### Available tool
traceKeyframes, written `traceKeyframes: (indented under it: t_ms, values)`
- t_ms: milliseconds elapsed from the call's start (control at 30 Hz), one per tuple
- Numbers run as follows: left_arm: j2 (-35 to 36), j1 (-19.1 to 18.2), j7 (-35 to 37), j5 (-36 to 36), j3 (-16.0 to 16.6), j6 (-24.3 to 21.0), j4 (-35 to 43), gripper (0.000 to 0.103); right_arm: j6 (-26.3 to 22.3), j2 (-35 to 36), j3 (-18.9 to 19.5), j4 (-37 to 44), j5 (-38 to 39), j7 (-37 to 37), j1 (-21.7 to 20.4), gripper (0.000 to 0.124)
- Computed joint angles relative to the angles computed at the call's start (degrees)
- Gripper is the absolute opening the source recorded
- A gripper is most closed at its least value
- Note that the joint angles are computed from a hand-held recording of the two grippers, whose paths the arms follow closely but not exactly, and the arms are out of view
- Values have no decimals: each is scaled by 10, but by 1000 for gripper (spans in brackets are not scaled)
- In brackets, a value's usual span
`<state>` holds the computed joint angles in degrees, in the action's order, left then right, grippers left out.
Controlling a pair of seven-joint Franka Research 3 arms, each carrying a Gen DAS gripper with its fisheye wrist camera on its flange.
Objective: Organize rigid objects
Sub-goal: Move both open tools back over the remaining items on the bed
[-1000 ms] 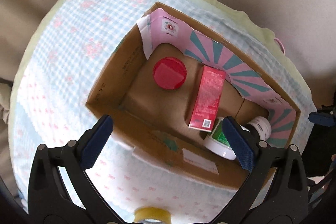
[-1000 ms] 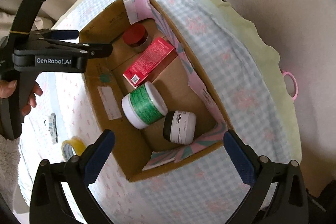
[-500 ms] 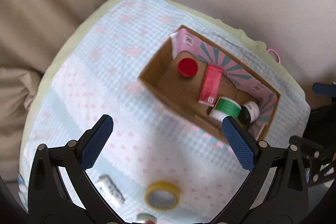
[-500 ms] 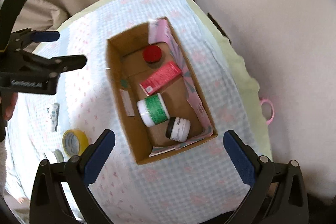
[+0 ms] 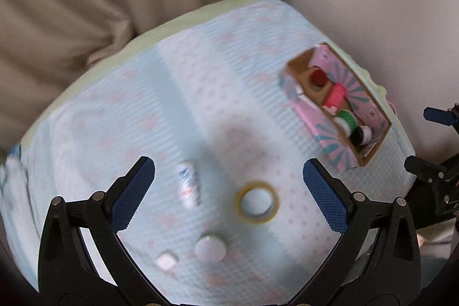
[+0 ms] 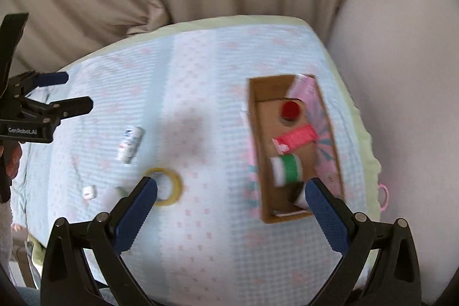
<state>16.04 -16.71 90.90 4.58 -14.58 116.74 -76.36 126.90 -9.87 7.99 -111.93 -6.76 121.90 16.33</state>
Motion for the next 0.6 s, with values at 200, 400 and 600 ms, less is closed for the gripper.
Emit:
traceKeyframes:
  t_ms: [200,400,600]
  values:
    - [-115,54,-21,-32,29,38,-160,103,20,51,16,49,-4,-15,33,103]
    - [-203,95,-26,-69,60,66,-299,103,51,109,20,90,6,-32,75,103]
    - [-246,123,-52,-90,85,89,-403,103,75,169,18,119,3,-31,122,103]
